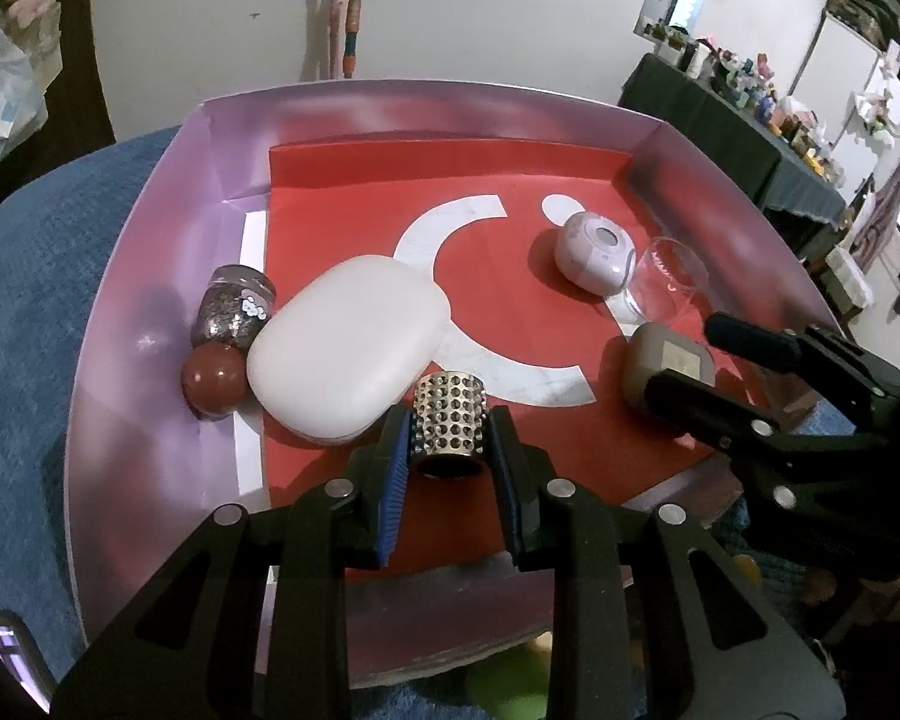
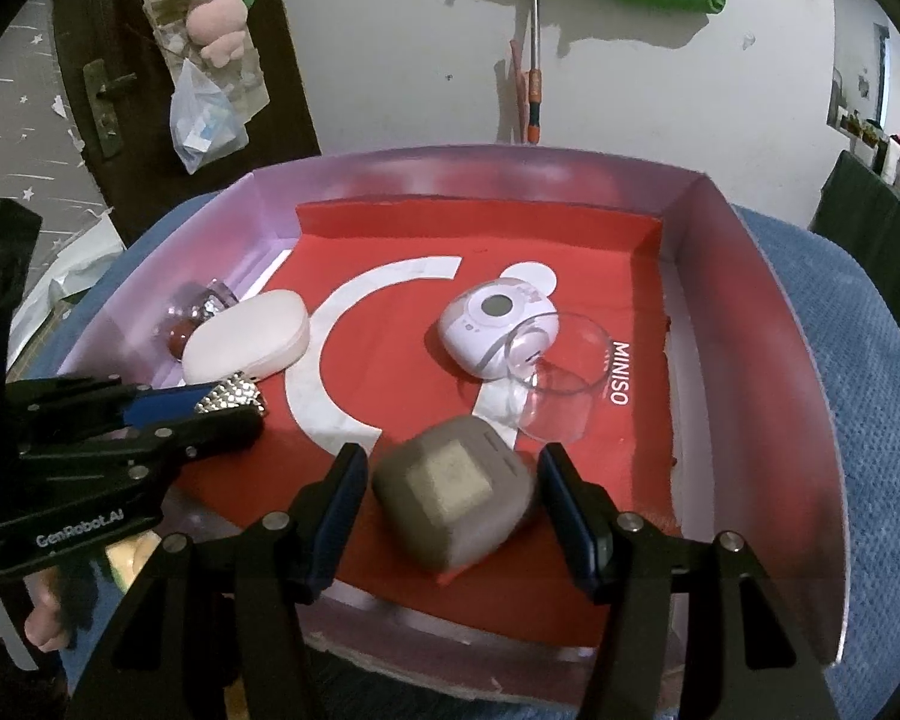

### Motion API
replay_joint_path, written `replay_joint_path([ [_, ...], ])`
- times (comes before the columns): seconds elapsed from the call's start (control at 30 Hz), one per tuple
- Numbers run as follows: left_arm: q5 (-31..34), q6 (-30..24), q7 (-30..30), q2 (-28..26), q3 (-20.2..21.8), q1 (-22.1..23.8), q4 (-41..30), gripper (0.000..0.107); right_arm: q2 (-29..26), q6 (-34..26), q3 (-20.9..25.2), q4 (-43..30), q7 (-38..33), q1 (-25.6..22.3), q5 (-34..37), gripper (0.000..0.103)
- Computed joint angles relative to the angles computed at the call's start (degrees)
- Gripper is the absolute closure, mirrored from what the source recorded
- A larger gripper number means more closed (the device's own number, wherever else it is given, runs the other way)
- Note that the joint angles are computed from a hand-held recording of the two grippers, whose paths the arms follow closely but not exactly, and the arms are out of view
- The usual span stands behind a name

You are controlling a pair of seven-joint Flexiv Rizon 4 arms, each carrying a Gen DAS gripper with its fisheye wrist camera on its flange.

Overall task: Organize rigid objects
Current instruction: 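Open both tools, releasing the cylinder and the brown case in the box, then withdraw both tools from the box toward the green toy and orange rings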

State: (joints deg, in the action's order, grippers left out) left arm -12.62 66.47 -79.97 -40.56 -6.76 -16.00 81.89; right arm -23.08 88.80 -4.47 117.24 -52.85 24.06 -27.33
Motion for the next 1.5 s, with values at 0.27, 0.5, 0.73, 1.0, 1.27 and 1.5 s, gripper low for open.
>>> replay_joint_path([
  [0.27, 0.8, 1.3, -0.3, 0.8, 0.4, -0.4, 1.0, 0.082, 2.2, 2.7, -3.3, 2.8, 1.6, 2.8, -1.9, 0.033],
  [0.5, -1.3, 3.5, 1.6, 1.6, -2.5, 1.3, 3.3, 0.021, 4.1, 5.5, -6.4, 5.4, 2.1, 5.4, -2.2, 0.027],
  [0.73, -1.1, 5.3, 1.8, 2.5, -1.5, 0.1, 4.3, 0.021, 6.3, 8.3, -10.0, 8.1, 1.0, 9.3, 0.0, 0.022],
  [1.0, -3.1, 7.6, 3.5, 4.4, -3.7, 1.5, 7.7, 0.021, 8.2, 10.6, -16.0, 10.8, -1.9, 16.0, 4.5, 0.012],
  [1.27, -4.3, 12.1, 4.6, 7.1, -4.5, 1.9, 12.3, 0.008, 9.5, 12.3, -15.7, 12.1, -6.3, 17.8, 10.5, 0.002],
  [1.5, -5.5, 15.6, 5.6, 9.3, -5.8, 2.9, 15.9, 0.008, 10.7, 12.8, -15.2, 12.9, -9.8, 19.1, 15.1, 0.0],
])
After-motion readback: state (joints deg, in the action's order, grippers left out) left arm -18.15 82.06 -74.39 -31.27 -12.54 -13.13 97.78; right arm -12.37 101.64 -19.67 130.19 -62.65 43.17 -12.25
